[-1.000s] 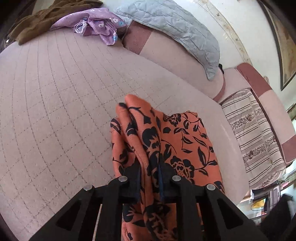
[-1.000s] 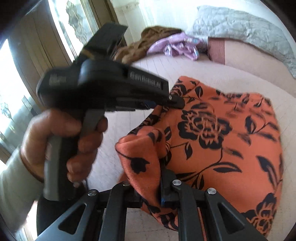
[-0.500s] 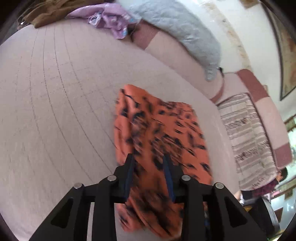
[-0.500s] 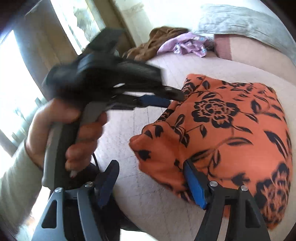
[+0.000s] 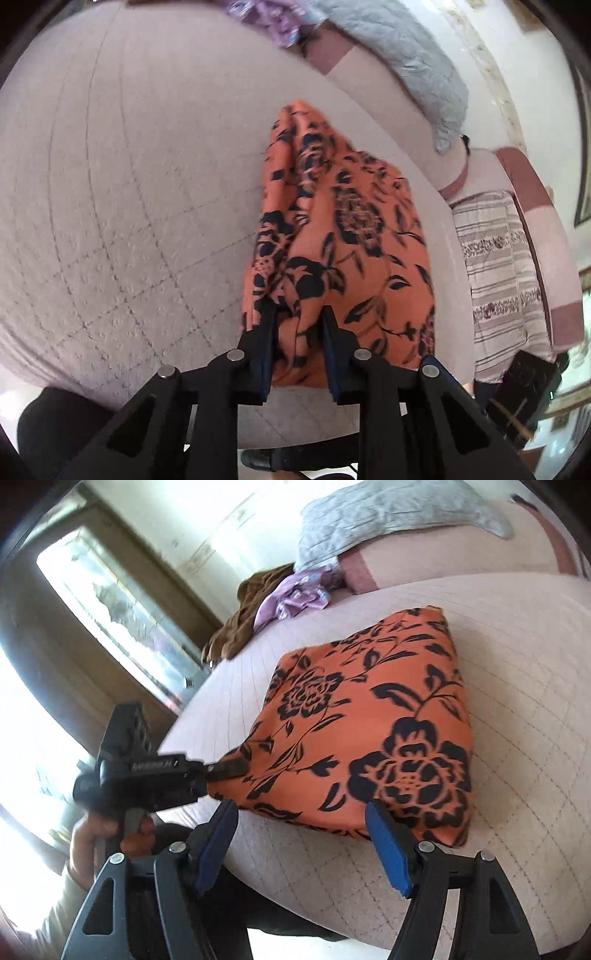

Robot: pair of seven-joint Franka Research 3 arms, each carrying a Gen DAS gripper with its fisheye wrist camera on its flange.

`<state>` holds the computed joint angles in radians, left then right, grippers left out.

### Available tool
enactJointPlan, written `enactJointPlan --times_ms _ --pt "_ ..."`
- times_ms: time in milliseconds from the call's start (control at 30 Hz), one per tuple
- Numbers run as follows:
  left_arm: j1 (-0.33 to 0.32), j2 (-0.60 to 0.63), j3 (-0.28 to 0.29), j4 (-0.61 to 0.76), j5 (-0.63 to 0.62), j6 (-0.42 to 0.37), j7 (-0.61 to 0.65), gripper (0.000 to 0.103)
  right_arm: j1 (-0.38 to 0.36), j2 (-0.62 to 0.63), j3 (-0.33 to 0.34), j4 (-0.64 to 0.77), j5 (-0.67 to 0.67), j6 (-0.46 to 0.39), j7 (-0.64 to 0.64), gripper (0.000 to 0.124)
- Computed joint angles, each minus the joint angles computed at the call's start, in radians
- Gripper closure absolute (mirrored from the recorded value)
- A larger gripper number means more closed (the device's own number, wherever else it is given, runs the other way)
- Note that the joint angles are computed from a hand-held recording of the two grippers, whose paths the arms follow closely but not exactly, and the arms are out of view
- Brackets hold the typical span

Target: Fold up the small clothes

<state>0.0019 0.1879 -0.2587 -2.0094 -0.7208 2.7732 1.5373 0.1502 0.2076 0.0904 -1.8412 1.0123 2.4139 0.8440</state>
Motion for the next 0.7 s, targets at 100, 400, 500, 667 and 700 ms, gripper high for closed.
enactJointPlan --times_ms 100,400,500,667,700 --pt "-0.039 0.006 0.051 0.001 0.193 -0.035 -0.15 0.079 -0.036 0.002 -0.008 -0.002 0.085 -0.063 0.02 0.049" --pt "-0.082 -0.065 0.081 -0.045 0.487 0.068 -0.408 0.07 -0.129 0.07 -0.025 0.013 0.29 -0.248 0.181 0.048" --pt "-0.114 -0.065 0.11 -0.017 0.7 0.108 -0.538 0.067 -0.149 0.109 -0.013 0.036 0.359 -0.304 0.24 0.048" --pt "-0.149 0.06 0.138 0.147 0.905 0.028 -0.626 0.062 -0.148 0.165 0.012 0.071 0.431 -0.281 0.353 0.048" --pt "-0.162 0.101 0.15 0.198 0.948 -0.059 -0.657 0.062 -0.149 0.161 0.017 0.068 0.455 -0.257 0.341 0.048"
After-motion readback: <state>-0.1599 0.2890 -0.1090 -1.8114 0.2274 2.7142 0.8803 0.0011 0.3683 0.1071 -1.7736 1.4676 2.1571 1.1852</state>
